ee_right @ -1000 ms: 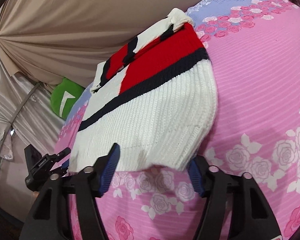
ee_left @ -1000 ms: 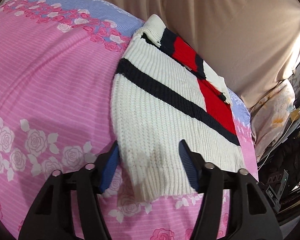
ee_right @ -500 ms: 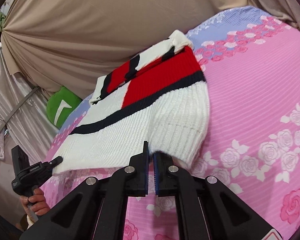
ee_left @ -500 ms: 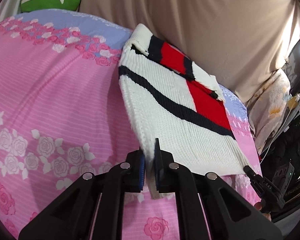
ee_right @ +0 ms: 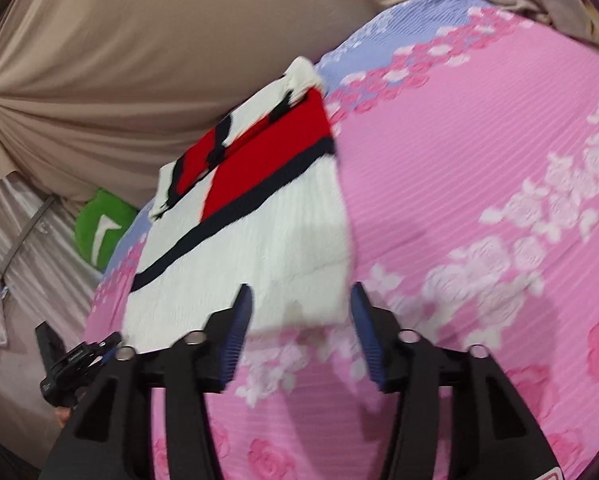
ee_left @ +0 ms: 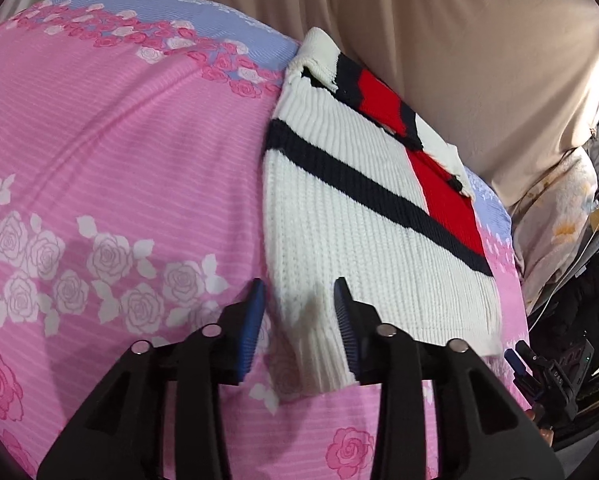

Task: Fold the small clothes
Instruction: 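Grasp the sweater hem with the left gripper while the right gripper grasps it too, then lift the hem with both grippers and fold it toward the collar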

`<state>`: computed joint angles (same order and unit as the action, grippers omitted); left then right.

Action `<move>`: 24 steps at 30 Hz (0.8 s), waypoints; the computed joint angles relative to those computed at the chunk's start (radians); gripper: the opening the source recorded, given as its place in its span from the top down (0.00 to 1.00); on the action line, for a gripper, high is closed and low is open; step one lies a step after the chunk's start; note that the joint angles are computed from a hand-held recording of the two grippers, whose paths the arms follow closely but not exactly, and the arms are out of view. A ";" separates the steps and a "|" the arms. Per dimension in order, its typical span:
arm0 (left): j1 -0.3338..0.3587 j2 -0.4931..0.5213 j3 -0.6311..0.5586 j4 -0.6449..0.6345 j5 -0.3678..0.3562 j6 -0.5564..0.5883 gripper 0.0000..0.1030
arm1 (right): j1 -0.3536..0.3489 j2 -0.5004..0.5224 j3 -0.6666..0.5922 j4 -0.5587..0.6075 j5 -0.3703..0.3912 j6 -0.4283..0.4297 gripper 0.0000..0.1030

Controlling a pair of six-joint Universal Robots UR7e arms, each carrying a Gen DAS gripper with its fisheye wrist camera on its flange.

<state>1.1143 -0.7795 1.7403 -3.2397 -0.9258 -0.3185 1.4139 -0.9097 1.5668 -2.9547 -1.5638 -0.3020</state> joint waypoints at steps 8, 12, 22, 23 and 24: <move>0.005 0.038 -0.093 0.088 -0.032 0.010 0.59 | 0.023 0.105 -0.181 0.165 -0.027 -0.018 0.82; -0.001 0.042 -0.108 0.109 -0.027 0.027 0.93 | 0.022 0.084 -0.138 0.084 0.035 -0.040 0.95; -0.170 -0.130 0.214 -0.239 0.031 0.208 0.94 | -0.007 -0.190 0.250 -0.229 0.256 -0.196 0.96; -0.191 -0.153 0.253 -0.270 0.020 0.216 0.94 | -0.016 -0.221 0.288 -0.251 0.288 -0.208 0.96; -0.210 -0.176 0.291 -0.304 0.004 0.226 0.94 | -0.027 -0.250 0.323 -0.269 0.331 -0.219 0.96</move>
